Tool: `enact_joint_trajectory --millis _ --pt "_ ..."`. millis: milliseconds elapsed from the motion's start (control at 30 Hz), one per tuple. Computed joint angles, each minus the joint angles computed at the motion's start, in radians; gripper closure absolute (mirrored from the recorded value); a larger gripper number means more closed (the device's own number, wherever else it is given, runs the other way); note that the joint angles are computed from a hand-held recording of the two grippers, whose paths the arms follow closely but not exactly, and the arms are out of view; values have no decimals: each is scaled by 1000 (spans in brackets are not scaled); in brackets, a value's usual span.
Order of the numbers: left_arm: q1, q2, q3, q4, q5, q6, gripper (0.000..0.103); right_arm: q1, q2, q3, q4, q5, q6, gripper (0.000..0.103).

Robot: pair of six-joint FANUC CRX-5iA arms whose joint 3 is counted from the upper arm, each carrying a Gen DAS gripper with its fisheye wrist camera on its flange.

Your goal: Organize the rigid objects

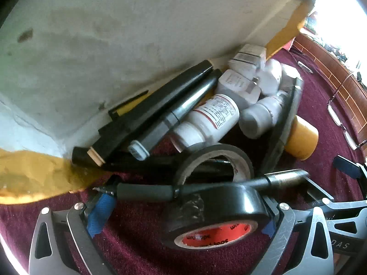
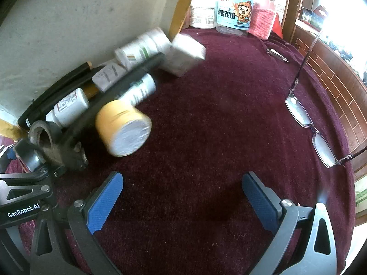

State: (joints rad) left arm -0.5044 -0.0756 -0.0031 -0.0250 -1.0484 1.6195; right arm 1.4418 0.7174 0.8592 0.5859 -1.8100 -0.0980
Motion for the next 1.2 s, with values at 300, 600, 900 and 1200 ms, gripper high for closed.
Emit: enact_joint_trajectory --millis 300,600,900,1200 --pt "-1 1 2 -1 -2 1 1 1 2 3 0 -1 0 0" --pt "6 -7 -6 3 -2 -7 1 -1 -1 -2 0 0 0 0" --pt "13 -17 -19 9 1 -15 1 1 -10 -21 -1 8 -7 0" --pt "14 -15 -16 10 -1 -17 1 2 -11 -22 0 8 -8 0"
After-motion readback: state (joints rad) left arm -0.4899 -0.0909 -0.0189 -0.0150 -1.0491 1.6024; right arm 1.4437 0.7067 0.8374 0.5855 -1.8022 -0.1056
